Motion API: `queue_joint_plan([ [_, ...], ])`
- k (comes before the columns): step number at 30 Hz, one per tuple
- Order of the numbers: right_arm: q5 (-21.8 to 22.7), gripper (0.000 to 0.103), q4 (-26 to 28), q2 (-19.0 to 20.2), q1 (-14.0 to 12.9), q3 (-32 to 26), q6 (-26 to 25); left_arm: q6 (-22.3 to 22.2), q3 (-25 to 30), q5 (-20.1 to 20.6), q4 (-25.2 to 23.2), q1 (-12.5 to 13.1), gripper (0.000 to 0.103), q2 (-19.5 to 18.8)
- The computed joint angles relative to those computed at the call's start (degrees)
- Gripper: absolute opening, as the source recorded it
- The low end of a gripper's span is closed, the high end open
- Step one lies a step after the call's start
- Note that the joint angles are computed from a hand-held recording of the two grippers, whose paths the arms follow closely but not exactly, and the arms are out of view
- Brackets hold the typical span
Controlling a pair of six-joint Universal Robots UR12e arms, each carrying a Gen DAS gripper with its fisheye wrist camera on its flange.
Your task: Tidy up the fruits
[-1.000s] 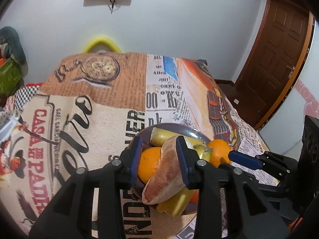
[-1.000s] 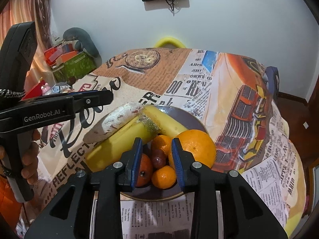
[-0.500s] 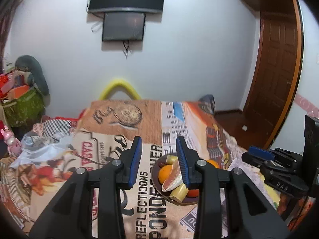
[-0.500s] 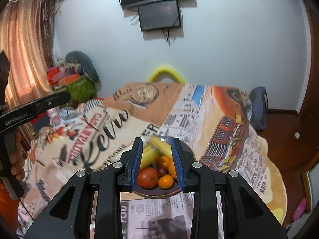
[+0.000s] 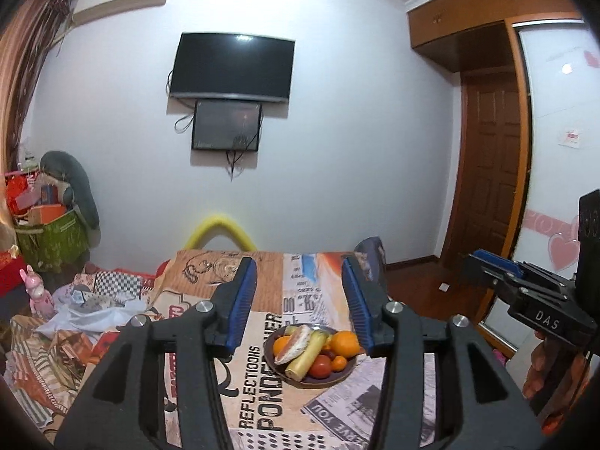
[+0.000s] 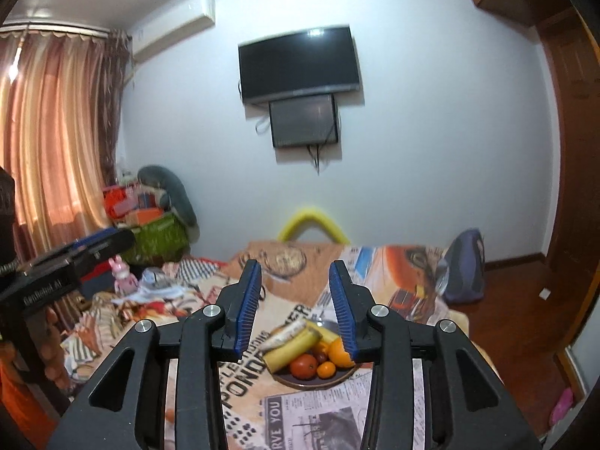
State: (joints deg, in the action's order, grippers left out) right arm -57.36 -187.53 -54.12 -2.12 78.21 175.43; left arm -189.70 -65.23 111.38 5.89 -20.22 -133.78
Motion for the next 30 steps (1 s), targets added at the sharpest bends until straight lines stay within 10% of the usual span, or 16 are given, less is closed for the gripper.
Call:
queue_joint_plan([
  [23, -7.6, 0.101, -14.7, -3.8, 0.8, 8.6, 2.6, 4.2, -4.5, 7.9, 7.0, -4.1, 0.098, 2.1],
  [30, -8.9, 0.103, -15.9, -4.2, 0.6, 9.8, 2.5, 3.8, -5.1, 8.8, 7.6, -4.2, 0.102, 2.0],
])
